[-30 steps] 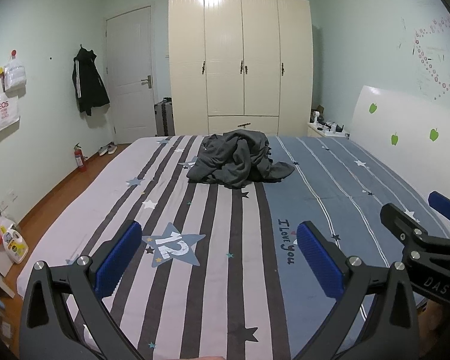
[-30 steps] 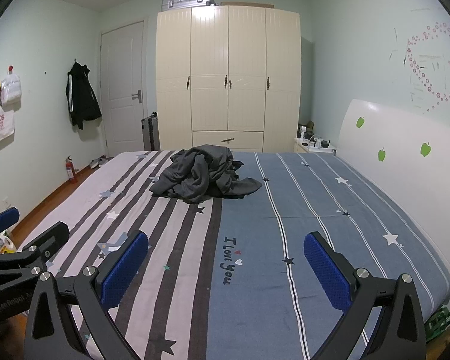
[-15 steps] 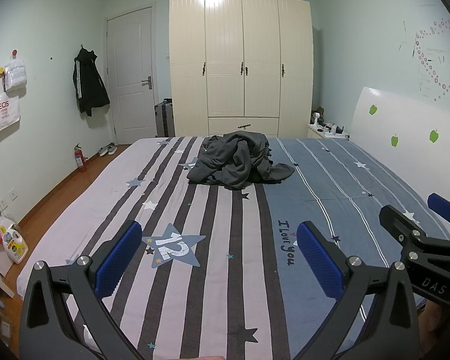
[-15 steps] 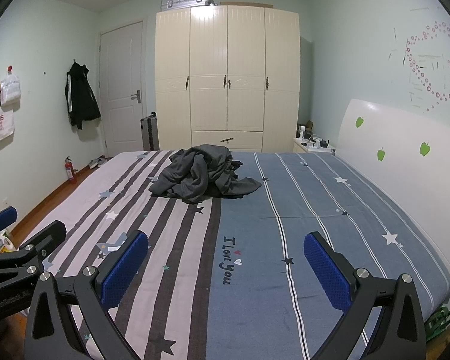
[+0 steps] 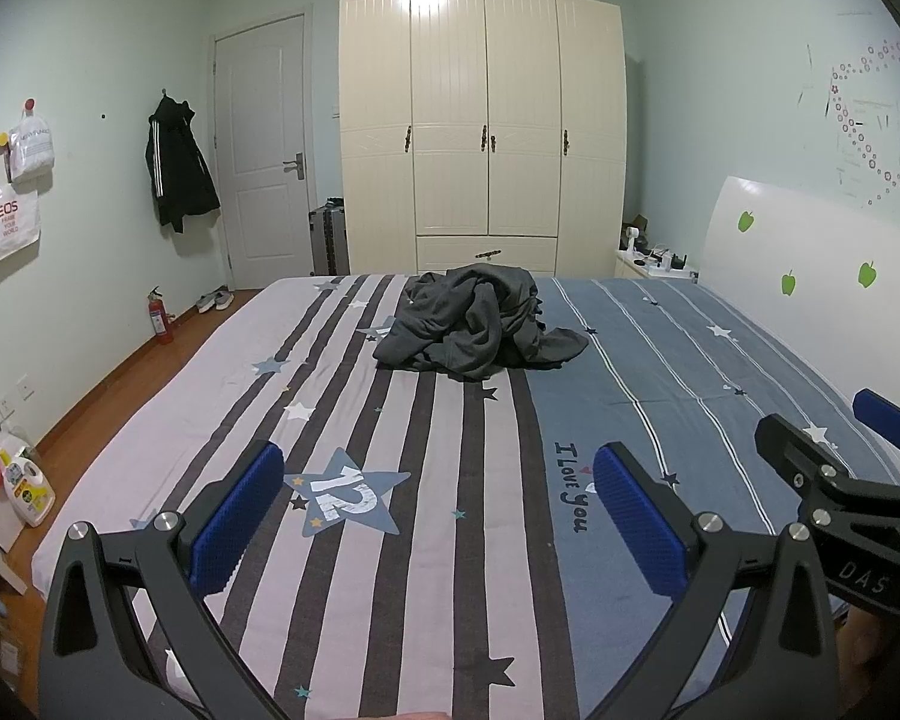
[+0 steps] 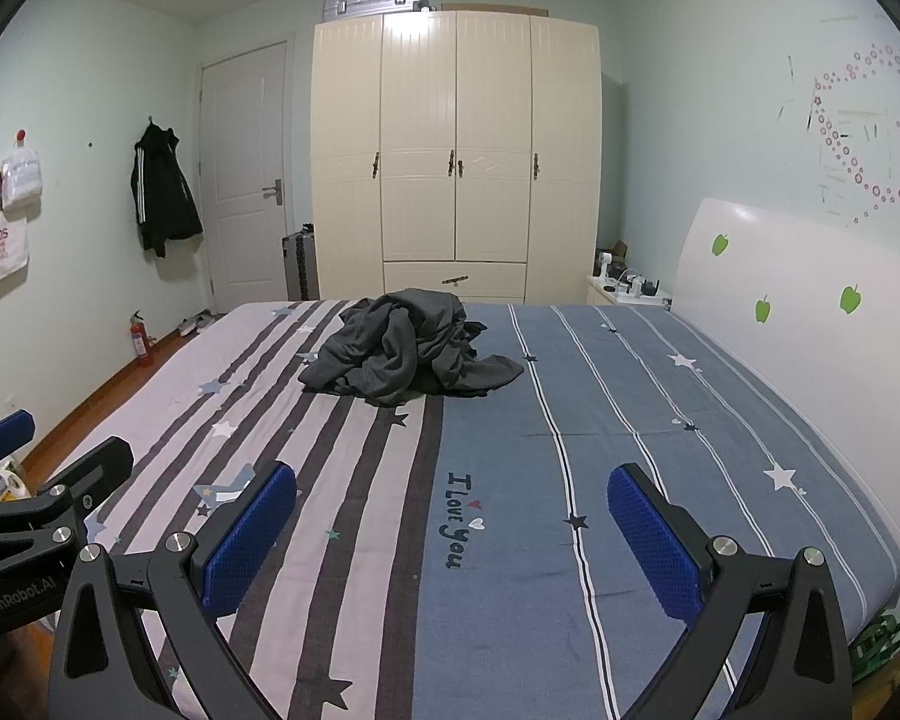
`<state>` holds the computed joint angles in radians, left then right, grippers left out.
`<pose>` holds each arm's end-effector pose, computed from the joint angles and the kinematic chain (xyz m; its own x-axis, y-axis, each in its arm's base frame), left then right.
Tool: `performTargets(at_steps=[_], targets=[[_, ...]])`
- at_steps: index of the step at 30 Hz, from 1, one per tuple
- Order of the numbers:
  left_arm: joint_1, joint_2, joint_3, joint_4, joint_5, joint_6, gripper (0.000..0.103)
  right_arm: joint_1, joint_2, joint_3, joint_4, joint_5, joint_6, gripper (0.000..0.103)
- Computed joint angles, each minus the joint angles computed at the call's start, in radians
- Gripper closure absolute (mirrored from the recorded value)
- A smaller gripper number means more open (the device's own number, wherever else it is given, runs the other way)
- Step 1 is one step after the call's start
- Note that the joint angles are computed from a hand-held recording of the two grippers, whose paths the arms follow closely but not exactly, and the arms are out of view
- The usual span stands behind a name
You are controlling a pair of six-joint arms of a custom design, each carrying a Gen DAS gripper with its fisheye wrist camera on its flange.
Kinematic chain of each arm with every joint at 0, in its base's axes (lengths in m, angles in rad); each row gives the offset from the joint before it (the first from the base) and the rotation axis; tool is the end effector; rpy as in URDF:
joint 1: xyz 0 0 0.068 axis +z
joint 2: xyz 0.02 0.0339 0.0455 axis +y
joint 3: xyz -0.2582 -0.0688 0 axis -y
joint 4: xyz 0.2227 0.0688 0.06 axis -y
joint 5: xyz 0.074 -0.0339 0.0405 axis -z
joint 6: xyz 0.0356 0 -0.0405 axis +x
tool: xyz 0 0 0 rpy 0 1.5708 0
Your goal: Fold clothes
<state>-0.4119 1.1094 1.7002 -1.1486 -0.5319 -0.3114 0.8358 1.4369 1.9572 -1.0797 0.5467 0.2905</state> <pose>0.1405 -0.0417 0.4632 -0.4466 -0.0930 -0.8899 -0.1955 0.9807 -0.0044 0.1729 0.1637 0.4768 -0.4378 -0.1195 -0.8911 -0.2221 0.9748 -0.0216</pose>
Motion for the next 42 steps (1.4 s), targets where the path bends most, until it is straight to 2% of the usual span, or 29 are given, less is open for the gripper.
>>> performTargets(at_steps=[42], targets=[[-0.007, 0.011, -0.011, 0.028, 0.002, 0.013, 0.001, -0.022, -0.011, -0.024, 0.024, -0.022, -0.011, 0.000]])
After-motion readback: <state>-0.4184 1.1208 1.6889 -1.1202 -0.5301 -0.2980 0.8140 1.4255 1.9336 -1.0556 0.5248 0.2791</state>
